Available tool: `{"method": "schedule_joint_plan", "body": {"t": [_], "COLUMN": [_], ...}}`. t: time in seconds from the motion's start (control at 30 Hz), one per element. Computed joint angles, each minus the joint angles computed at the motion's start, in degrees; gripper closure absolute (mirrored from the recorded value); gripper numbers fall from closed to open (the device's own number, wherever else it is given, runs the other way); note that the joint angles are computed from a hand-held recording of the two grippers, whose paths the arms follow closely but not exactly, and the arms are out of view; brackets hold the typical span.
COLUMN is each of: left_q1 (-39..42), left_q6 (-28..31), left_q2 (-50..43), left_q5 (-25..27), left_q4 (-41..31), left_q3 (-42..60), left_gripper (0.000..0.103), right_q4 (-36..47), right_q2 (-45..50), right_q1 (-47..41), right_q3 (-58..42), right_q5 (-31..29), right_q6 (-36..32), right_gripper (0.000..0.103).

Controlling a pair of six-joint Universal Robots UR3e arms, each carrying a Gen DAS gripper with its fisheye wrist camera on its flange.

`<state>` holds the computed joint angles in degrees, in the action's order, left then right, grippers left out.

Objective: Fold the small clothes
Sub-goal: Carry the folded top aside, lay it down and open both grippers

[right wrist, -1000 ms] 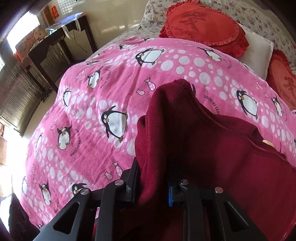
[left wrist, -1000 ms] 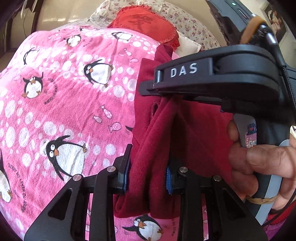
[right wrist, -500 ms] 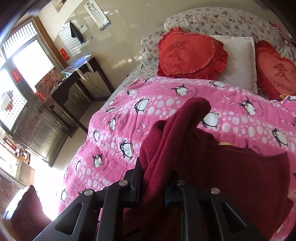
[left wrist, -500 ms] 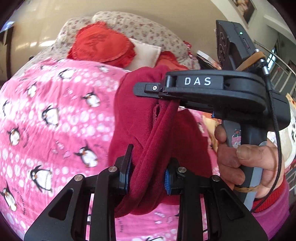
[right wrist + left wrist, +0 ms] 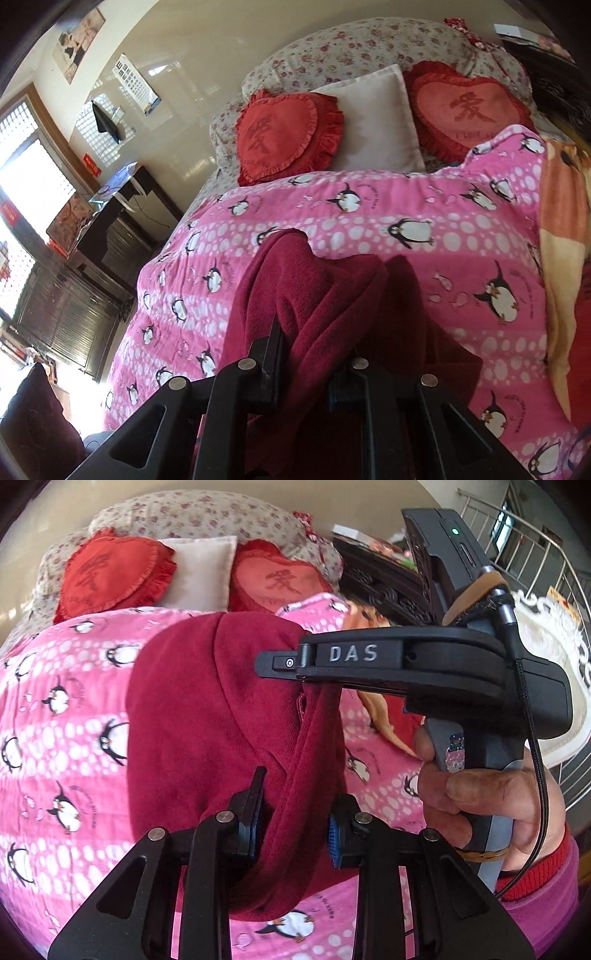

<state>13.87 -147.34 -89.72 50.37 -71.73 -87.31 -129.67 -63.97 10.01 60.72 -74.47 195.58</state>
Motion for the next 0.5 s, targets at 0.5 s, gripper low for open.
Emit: {"method": "schedule_joint_plan", "body": {"t": [0.5], "left_q1": [14.8], "left_q6": [21.9], "left_q2": [14.8], "left_q5": [-0.4], "left_q4": [-8.0], "left_q3": [-8.4], "left_gripper": [0.062], "right_q4": [-9.2], "right_q2": [-18.3], "right_q1": [-6.0], "right_q3": [28.1], "right_q5": [1.2], "right_q6": [1.6], "right_gripper": [0.075]}}
